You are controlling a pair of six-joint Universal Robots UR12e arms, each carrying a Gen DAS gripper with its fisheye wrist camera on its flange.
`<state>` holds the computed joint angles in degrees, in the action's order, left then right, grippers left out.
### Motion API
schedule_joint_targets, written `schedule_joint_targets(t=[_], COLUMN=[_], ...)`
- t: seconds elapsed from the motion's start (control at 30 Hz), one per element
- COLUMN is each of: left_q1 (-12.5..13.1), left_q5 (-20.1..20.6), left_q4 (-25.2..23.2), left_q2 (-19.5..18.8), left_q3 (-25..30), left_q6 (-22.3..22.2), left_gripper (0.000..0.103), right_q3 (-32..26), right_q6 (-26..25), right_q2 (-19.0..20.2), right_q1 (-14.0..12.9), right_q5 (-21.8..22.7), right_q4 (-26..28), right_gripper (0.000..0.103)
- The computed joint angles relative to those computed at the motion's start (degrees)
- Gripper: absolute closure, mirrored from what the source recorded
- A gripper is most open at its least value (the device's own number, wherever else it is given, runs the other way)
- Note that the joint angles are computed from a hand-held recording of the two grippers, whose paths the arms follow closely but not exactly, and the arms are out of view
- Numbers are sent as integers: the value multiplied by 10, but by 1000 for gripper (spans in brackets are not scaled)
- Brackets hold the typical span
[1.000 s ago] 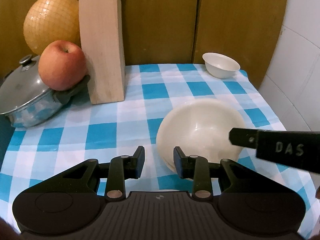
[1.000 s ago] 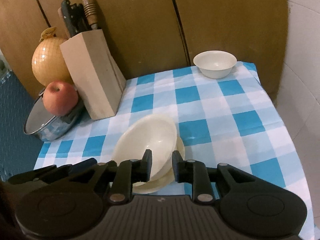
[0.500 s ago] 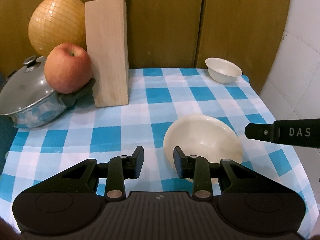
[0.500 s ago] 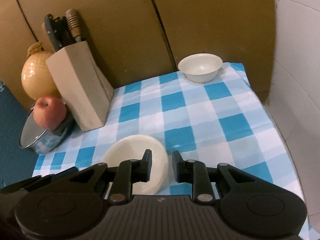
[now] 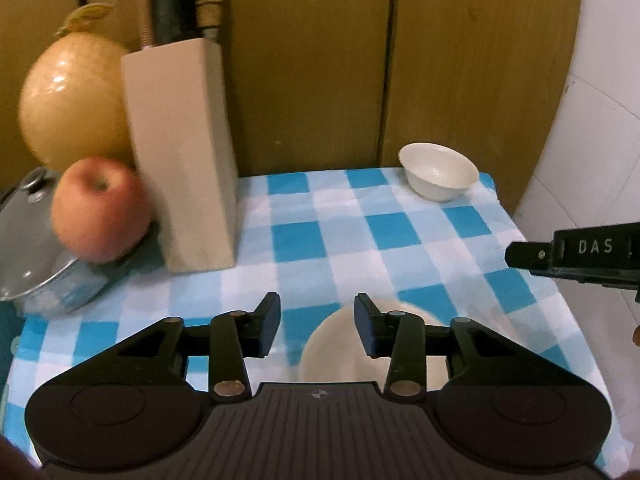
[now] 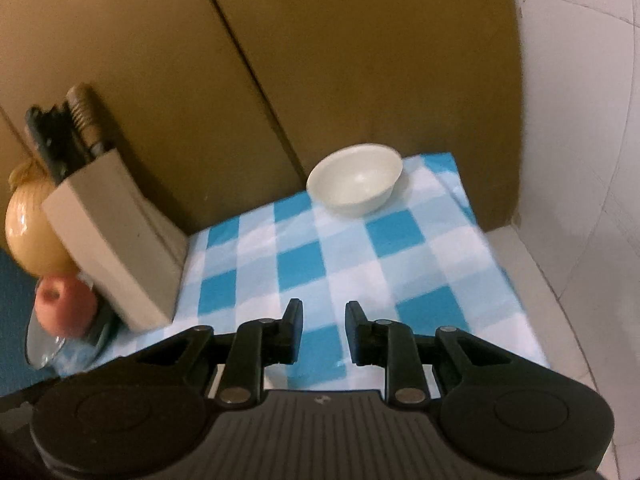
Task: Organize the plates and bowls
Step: 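Move the right gripper to the small cream bowl by the wall and grasp it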
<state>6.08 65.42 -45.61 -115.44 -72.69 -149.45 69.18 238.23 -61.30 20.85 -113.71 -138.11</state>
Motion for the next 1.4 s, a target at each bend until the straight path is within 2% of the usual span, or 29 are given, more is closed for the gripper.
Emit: schedule_joint_targets(t=[0.13, 0.2, 0.27, 0.43, 0.53, 0.63, 0.7, 0.87, 1.0, 1.1, 1.23, 1.33, 1.4], left_q1=[-18, -27, -35, -52, -65, -73, -79, -95, -101, -106, -112, -116, -119], left_q5=[16, 24, 27, 33, 51, 48, 46, 70, 69, 73, 80, 88, 96], left_q4=[-2, -1, -15, -48, -42, -44, -47, -46, -64, -58, -54, -56, -70], left_q2=[-13, -22, -33, -71, -93, -116, -130, -162, -183, -192, -202, -208, -214], left_q3=[17, 28, 46, 106, 134, 167, 187, 223, 251, 260, 270, 275, 283], left_q6=[3, 1, -4, -46, -66, -87, -94, -83, -93, -91, -82, -76, -66], left_gripper=[49, 41, 40, 34, 31, 30, 26, 26, 26, 26, 26, 30, 38], right_q3=[4, 7, 11, 15, 11, 7, -2, -8, -12, -14, -26, -26, -31], right_q6=[2, 2, 4, -1, -1, 3, -4, -10, -6, -9, -10, -10, -17], right_q2=[-1, 0, -1, 5, 12, 20, 27, 38, 46, 51, 62, 66, 71], right_q1=[-11, -18, -23, -40, -51, -62, -67, -80, -88, -92, -97, -102, -102], right_q5=[-4, -2, -3, 1, 5, 12, 7, 14, 20, 27, 35, 57, 59], right_q4=[-6, -8, -13, -21, -24, -37, -28, -27, -36, -51, -43, -56, -50], right_gripper=[82, 82, 81, 80, 80, 79, 79, 79, 79, 79, 79, 79, 79])
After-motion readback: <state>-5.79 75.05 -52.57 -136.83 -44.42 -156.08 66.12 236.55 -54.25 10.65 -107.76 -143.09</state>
